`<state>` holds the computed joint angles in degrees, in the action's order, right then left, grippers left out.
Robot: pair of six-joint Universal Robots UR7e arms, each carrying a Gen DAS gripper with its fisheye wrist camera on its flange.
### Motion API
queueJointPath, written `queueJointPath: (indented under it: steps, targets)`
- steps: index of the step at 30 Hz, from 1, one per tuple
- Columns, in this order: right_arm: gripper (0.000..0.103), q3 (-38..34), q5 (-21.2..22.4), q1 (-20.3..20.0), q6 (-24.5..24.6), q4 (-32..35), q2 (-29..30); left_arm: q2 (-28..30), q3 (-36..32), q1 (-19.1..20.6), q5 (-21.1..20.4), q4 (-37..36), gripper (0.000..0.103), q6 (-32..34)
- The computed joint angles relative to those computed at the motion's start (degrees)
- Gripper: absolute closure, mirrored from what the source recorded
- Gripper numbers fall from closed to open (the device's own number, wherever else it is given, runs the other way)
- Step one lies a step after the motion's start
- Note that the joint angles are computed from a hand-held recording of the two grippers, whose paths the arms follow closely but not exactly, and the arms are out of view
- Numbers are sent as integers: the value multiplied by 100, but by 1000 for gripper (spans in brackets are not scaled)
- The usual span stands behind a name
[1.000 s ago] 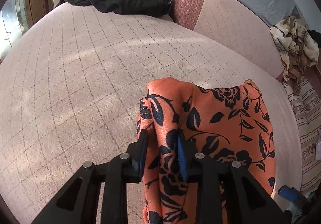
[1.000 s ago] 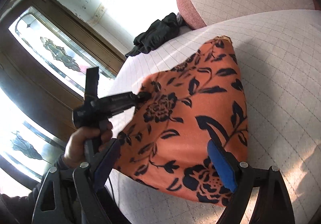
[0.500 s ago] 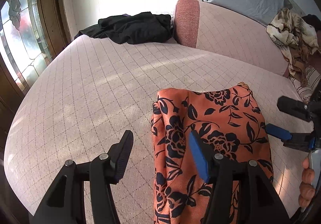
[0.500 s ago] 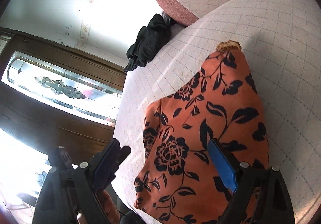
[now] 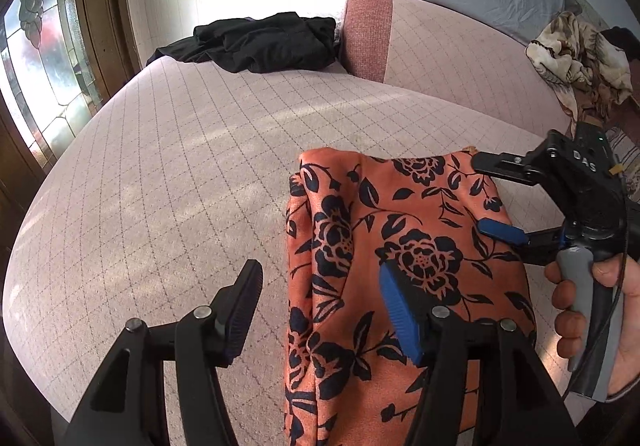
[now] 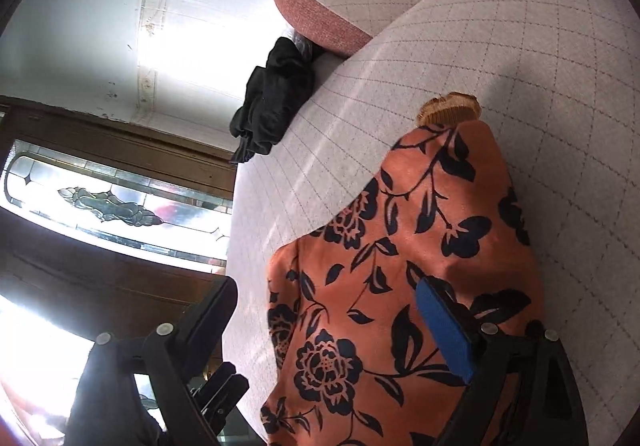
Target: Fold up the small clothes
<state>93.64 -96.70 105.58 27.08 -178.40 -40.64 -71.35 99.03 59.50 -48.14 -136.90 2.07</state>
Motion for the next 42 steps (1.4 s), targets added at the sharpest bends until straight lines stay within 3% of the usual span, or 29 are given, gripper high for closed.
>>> queueJointPath:
  steps: [3, 6, 8, 10, 13, 16, 18, 20, 21, 22, 24, 25, 28, 29, 30, 32, 33, 34, 37, 38, 41, 42]
  targets:
    - [9, 48, 88, -114, -12, -109, 67, 210, 75, 126, 342, 597, 39, -280]
    - [9, 262, 208, 24, 9, -94, -211, 125, 200, 252, 149, 271, 33, -348]
    - [9, 686, 235, 147, -210, -420, -489, 36, 136, 233, 96, 379, 34, -518]
    - [9, 1272, -31, 249, -286, -734, -826, -63, 163, 160, 172, 337, 34, -467]
    - [9, 2183, -396, 202, -35, -1058, -1228, -241, 326, 15, 81, -182, 34, -168]
    - [8, 2770, -194, -32, 344, -1257, -1307, -222, 402, -86, -80, -457, 34, 185]
    - [9, 2886, 253, -128, 365, -1473, -1183, -59, 441, -104, 204, -503, 34, 414]
    - [9, 2758, 106, 7, 163, -1411, -1037, 175, 347, 14, 672, -51, 35, 176]
    - [10, 2669, -60, 72, 154, -1308, -955, 201, 306, 118, 565, 5, 33, 42]
    - [23, 2583, -297, 154, 216, -1162, -912, 167, 347, 181, 448, -180, 32, 61]
    - [64, 2396, -437, 294, 358, -646, -944, 157, 394, 128, 597, -259, 32, 169]
    - [70, 2296, -735, 450, 226, -463, -961, 180, 422, 92, 696, -328, 32, 271]
    - [72, 1887, -1855, 903, -162, 334, -827, 216, 425, 118, 667, -438, 30, 345]
    - [72, 1846, -2044, 913, -294, 484, -735, 208, 399, 150, 606, -412, 29, 311]
    - [71, 1914, -1994, 845, -342, 393, -697, 192, 401, 165, 544, -425, 28, 294]
    - [61, 2266, -1251, 585, -65, -136, -940, 148, 358, 183, 436, -291, 27, 230]
    - [41, 2397, -841, 455, 82, -239, -1096, 167, 326, 198, 385, -252, 27, 204]
    - [30, 2561, -575, 383, 141, -582, -1220, 172, 316, 208, 353, -240, 27, 196]
    - [18, 2686, -311, 278, 79, -1456, -1380, 177, 350, 226, 320, -385, 25, 234]
    - [15, 2620, -229, 191, 121, -1529, -1364, 153, 376, 251, 299, -435, 25, 267]
    - [15, 2131, 286, -213, 257, -934, -1078, 92, 412, 278, 248, -455, 24, 290]
    - [23, 1941, 506, -336, 300, -615, -918, 86, 410, 301, 232, -482, 24, 331]
